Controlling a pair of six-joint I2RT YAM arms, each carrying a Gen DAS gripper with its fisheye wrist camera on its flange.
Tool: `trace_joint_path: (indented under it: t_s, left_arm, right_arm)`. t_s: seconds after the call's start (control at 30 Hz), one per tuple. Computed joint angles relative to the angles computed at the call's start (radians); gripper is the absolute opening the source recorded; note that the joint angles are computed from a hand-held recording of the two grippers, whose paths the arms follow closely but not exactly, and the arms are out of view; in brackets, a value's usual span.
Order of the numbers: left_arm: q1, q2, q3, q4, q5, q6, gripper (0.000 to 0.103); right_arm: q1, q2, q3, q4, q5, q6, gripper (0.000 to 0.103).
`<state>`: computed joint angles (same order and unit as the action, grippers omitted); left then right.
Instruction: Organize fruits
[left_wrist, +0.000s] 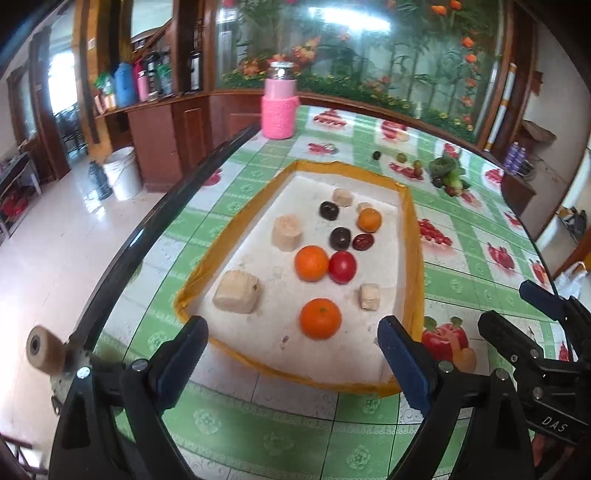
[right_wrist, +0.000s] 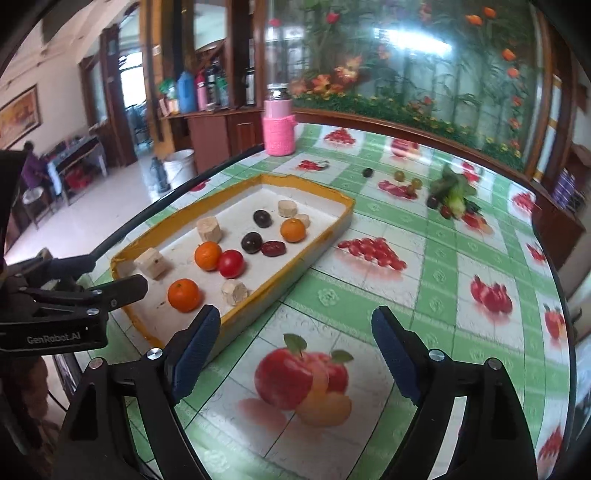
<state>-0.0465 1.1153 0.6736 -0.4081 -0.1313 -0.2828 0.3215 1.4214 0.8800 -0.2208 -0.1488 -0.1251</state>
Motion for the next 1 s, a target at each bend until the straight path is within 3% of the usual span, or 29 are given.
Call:
trace_joint_path:
  t_s: [0.1,0.2,0.37,0.47,0.77,0.9,1.0]
  left_arm:
    - [0.029,-0.012,-0.018,0.026,0.039,0.064,0.100]
    - [0.067,-0.031,-0.046,0.057,0.068,0.139,0.102]
    - [0.146,-0.070,-0.087,0.080,0.141,0.202,0.102]
    - [0.133,-0.095,-0.114,0.099,0.096,0.196,0.103]
    - [-0.023,-0.139,-0.161,0.138,-0.201,0.174,0.103]
    - [0.031,-0.164,-0.160,0.115,-0.085,0.185,0.102]
    - [0.046,-0.185,-0.166,0.111,-0.063,0.181,0.102]
  right_arm:
    - [0.027,-0.043,-0.050,0.019,0.117,0.095,0.090]
    - [0.049,-0.075,-0.082,0.002,0.169,0.202,0.091]
    - [0.125,-0.152,-0.135,-0.014,0.310,0.278,0.094]
    - [0.151,-0.193,-0.168,-0.006,0.351,0.301,0.097]
    - [0.217,-0.217,-0.202,0.004,0.448,0.334,0.097]
    - [0.239,-0.224,-0.211,0.013,0.479,0.340,0.097]
    - [0.244,-0.226,-0.216,0.019,0.479,0.353,0.097]
